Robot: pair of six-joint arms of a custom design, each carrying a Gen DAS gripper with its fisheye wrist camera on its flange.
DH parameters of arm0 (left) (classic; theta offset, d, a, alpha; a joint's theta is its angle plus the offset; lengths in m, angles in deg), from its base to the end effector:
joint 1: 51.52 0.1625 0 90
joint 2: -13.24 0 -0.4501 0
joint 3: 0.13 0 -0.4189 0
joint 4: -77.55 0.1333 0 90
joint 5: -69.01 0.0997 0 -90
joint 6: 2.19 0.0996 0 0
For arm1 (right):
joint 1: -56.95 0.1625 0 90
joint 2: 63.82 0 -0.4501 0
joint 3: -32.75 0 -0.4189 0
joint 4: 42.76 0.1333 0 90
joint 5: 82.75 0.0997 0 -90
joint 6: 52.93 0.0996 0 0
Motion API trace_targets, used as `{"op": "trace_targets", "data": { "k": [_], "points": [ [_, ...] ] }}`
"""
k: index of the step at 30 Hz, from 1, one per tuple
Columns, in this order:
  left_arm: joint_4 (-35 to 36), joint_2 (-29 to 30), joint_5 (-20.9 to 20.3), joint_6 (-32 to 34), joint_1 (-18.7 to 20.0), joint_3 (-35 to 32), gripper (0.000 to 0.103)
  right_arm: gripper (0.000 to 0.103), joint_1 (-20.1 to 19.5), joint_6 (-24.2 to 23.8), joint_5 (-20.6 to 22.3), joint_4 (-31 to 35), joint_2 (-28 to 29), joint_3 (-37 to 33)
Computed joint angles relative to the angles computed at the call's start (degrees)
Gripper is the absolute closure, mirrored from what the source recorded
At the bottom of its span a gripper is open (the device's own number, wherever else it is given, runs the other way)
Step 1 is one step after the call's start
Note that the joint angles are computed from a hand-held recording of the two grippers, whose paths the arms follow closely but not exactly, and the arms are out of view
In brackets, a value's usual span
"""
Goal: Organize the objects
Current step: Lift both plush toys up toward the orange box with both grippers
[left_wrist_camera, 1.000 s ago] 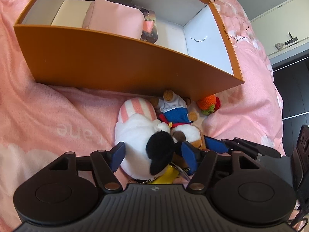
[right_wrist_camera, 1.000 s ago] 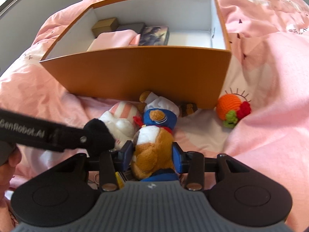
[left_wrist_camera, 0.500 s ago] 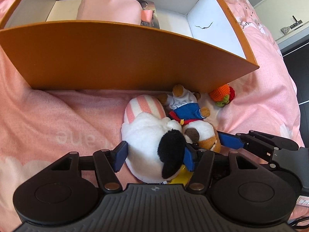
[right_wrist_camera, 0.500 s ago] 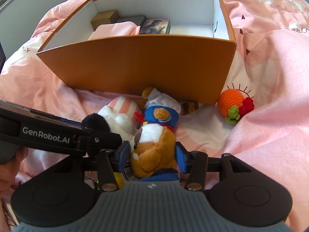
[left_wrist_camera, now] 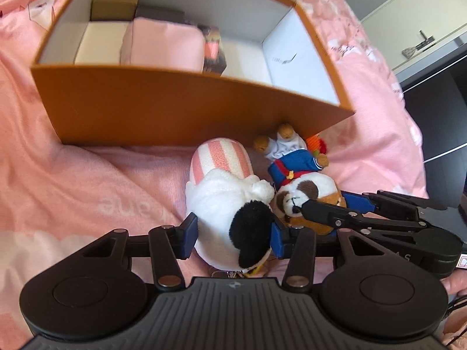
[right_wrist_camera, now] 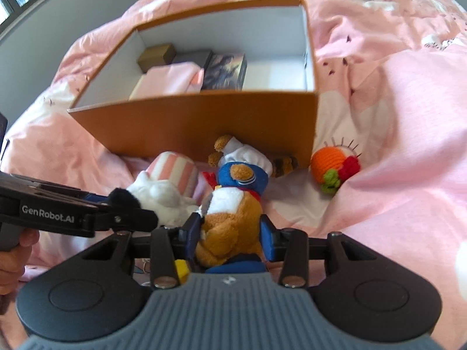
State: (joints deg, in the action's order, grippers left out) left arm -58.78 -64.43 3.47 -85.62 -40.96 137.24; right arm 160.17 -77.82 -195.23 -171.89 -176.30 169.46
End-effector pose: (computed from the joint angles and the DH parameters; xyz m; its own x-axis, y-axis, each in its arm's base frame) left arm -0.3450 -0.2419 0.1293 -0.9585 -0.0727 -0.2758 0.0372 0.9268 -0.3737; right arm 0.1681 -0.2994 0.3432 -0.7434 -0.5008 0.4434 -0.5885 0.8047 -0.0777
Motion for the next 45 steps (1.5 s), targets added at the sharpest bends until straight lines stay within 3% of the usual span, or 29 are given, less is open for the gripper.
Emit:
{"op": "trace_targets", "data": {
  "k": [7,12,18,25,29,34,41,45],
  "points": [
    [-0.1,-4.1,2.5,0.1,-2.5,-0.1,0.047,0.059,1.5,2.3,4.3,3.6,-2.9,-2.9],
    [0.7,-6.5,7.3,1.3,-3.9,-1.5,0.047,0.059,4.1,2.6,5.9,2.3,-3.3,-4.7],
    [1.8,-6.5,13.6,6.2,-3.5,-5.0,0.047,0.060,5.6,4.0,10.2,-1.7,-1.8,-7.5],
    [-1.0,-4.5,18.4,13.6,-0.9,-8.8,0.047,0.060,8.0,3.6,11.4,-11.2,2.4,-9.4],
    [-4.0,-2.5,18.4,16.1,2.4,-9.5,0.047,0.060,7.9,4.7,10.3,-18.7,5.9,-9.2],
    [-8.3,-0.4,14.2,16.6,7.4,-8.5,0.047,0.060,5.7,5.6,8.7,-24.3,10.5,-8.5],
    [-9.5,2.6,9.8,17.6,12.3,-7.8,0.047,0.060,3.1,2.8,5.3,-27.8,15.2,-6.9],
    [-9.7,3.6,7.0,18.5,14.1,-7.5,0.047,0.060,2.1,2.9,4.2,-25.5,16.2,-6.8]
  ]
}}
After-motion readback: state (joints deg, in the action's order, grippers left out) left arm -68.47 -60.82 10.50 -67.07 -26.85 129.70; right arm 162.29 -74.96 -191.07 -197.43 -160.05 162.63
